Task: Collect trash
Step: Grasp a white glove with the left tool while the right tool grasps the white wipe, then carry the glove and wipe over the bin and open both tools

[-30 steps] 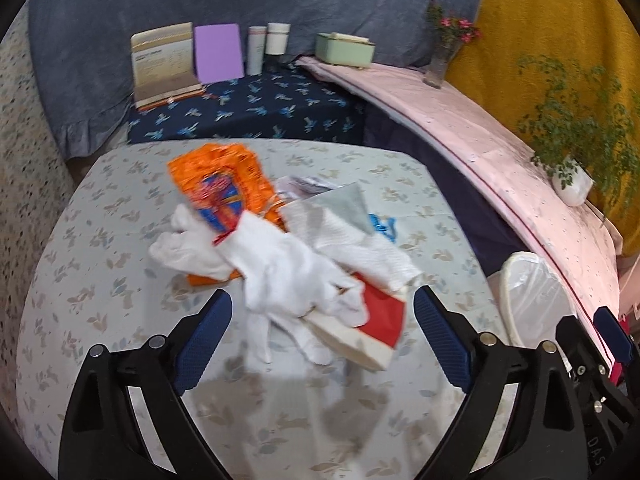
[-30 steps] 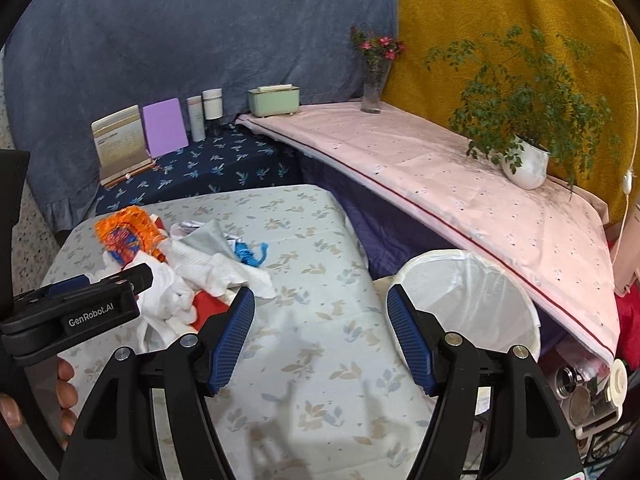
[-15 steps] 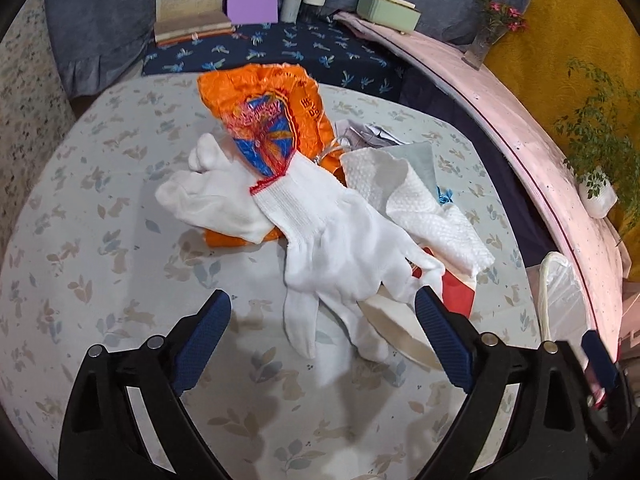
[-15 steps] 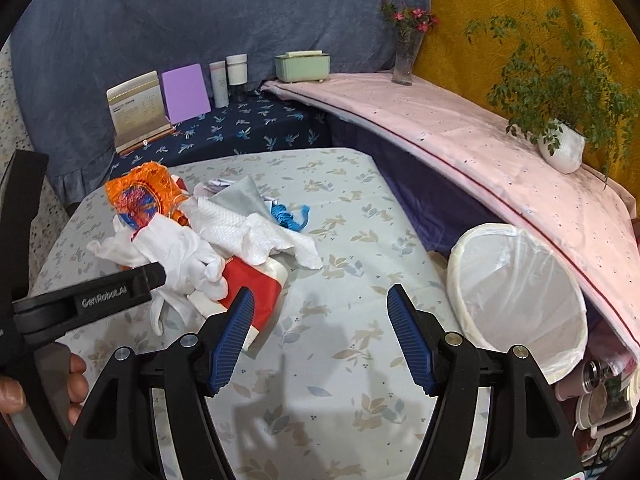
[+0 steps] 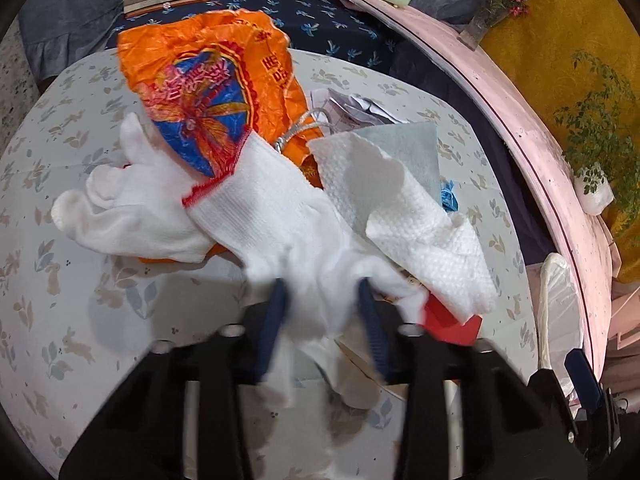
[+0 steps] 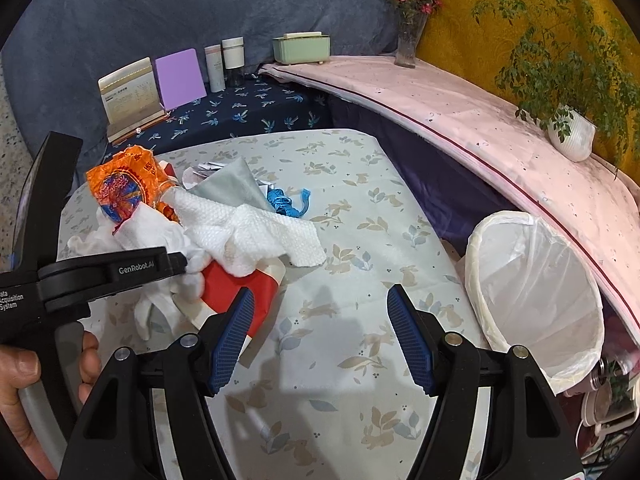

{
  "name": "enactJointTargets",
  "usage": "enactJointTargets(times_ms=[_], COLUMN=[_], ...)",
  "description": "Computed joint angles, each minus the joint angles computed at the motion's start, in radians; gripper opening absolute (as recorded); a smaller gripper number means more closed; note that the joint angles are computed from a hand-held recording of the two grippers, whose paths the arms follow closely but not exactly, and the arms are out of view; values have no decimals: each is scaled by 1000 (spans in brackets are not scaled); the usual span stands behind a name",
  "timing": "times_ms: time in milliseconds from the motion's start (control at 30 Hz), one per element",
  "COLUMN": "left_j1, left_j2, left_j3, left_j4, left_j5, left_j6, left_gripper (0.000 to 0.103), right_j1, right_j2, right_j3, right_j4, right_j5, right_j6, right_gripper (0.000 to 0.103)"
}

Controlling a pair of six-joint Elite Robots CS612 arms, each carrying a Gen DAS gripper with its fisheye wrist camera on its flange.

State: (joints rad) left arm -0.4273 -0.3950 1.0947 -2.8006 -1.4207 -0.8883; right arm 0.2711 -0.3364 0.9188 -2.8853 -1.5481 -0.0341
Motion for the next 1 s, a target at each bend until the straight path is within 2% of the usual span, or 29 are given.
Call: enactJointTargets(times_ms=[33,133,500,667,900,1000], left_j1=[1,-2,-12,-10,-4,-4], left_j2=[-1,-17,-101,-111,-105,-101], left_j3=[4,37,171,188,185,179], left_j4=[-5,-41,-153,-170,-157,-150], left_j5=[-6,7,97,113,100,96], left_j6=[3,4,27,30,28,31], left_gripper=[17,13,12,12,12,12], right_j1=[1,3,12,18,28,30], right_j2=[2,5,43,87,147,160], right_j3=[-4,-14,-107,-195,-302,-325], right_j4=[3,8,72,145,240,263], right_j5=[0,4,83,106,87,75], right_j6=[-2,-5,8,11,-6,-13], right_gripper=[66,66,63,56,49,37])
